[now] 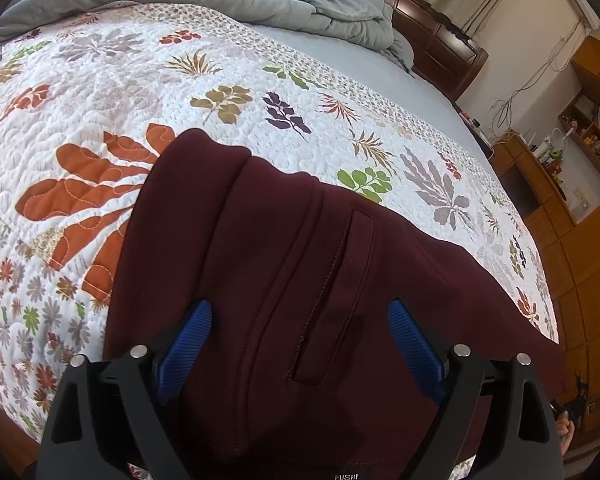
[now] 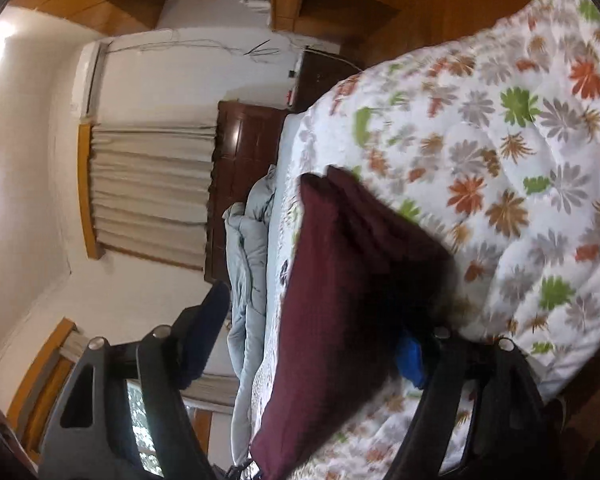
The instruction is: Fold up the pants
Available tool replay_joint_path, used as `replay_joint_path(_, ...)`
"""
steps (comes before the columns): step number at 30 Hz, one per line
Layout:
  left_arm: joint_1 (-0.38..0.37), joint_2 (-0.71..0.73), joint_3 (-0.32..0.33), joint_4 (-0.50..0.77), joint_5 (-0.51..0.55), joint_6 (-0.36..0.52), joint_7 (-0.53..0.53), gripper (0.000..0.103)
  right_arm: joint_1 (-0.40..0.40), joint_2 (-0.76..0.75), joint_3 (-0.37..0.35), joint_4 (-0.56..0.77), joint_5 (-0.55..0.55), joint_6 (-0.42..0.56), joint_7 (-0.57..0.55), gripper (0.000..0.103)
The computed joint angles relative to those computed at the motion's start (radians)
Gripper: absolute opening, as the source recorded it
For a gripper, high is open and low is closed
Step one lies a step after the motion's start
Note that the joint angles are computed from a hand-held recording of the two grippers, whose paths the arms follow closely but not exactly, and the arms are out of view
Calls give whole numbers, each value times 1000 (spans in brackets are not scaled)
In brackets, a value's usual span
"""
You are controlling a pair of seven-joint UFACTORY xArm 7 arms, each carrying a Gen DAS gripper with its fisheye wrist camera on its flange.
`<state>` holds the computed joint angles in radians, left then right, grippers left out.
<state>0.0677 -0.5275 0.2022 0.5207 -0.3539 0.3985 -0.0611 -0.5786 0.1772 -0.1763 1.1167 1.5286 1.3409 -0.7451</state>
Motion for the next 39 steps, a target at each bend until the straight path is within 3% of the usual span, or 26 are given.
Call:
replay_joint_path(4,2,2,-3,2,2,1,-2,91,22,-7,14,43,-5,-24,-3,76)
replay_joint_path(9,-3,2,0,1,-5,-5,-2,91,48,-31,11,46,-60,-92,32,68)
replay_joint_path(12,-7,-2,2,-3,-10,-11,2,91,44,-43,1,6,-63,-88,21,60)
replay_joint_path(17,-8,2,-1,-1,-5,-8,7,93,41,-15,2,26,-59,-89,37,56)
replay_joint_path(22,-25,-7,15,-9,-36,-25,14,93,58,-42,7,35,-131,-147,61,25)
replay_joint_path(39,-53,-30,54,-23,-100,-32,67,93,161,-136,12,73,-330,-324,181,21)
